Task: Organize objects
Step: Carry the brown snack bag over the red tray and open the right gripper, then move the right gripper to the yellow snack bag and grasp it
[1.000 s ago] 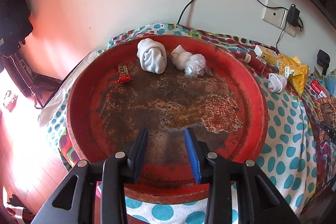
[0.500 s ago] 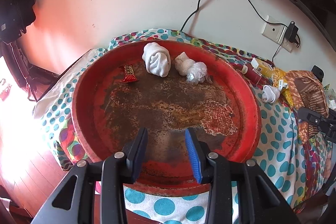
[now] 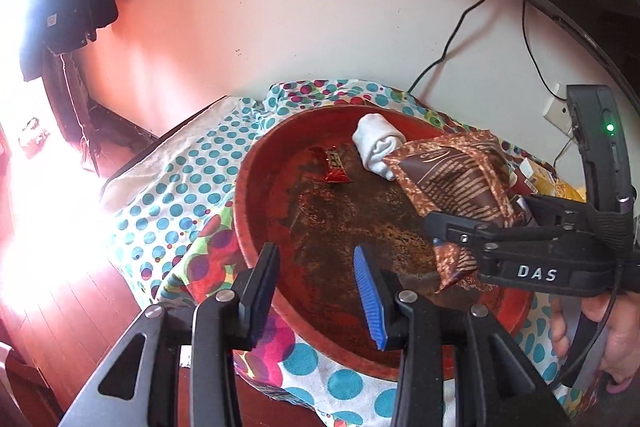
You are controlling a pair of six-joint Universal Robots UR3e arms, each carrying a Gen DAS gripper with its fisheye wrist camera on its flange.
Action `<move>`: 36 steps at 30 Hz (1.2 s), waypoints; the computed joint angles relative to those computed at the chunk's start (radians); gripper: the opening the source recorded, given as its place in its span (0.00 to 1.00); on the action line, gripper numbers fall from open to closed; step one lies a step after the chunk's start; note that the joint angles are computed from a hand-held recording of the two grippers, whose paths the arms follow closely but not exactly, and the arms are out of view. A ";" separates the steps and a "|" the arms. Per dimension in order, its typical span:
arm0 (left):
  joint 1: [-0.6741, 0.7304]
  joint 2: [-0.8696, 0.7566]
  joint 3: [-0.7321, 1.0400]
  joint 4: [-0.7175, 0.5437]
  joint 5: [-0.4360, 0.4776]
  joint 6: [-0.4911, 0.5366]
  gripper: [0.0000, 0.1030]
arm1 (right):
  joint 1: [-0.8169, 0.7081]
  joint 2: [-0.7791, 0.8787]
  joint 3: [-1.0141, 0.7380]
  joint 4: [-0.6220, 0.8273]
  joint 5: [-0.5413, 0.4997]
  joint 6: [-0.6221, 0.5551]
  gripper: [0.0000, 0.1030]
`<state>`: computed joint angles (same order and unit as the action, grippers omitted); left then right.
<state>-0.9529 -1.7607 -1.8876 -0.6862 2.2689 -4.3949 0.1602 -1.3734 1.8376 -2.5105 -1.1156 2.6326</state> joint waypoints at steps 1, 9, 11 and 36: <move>0.002 0.011 -0.011 -0.004 0.003 -0.009 0.38 | 0.030 0.029 -0.033 0.003 -0.012 0.015 0.68; 0.012 0.006 -0.002 -0.035 -0.008 0.001 0.38 | 0.185 0.291 -0.339 0.055 -0.133 0.097 0.68; 0.011 -0.009 0.016 -0.041 -0.010 0.015 0.38 | 0.202 0.345 -0.417 0.077 -0.158 0.120 0.68; -0.043 -0.223 0.267 -0.033 -0.025 0.179 0.39 | -0.585 -0.358 0.127 0.395 0.192 -0.233 0.96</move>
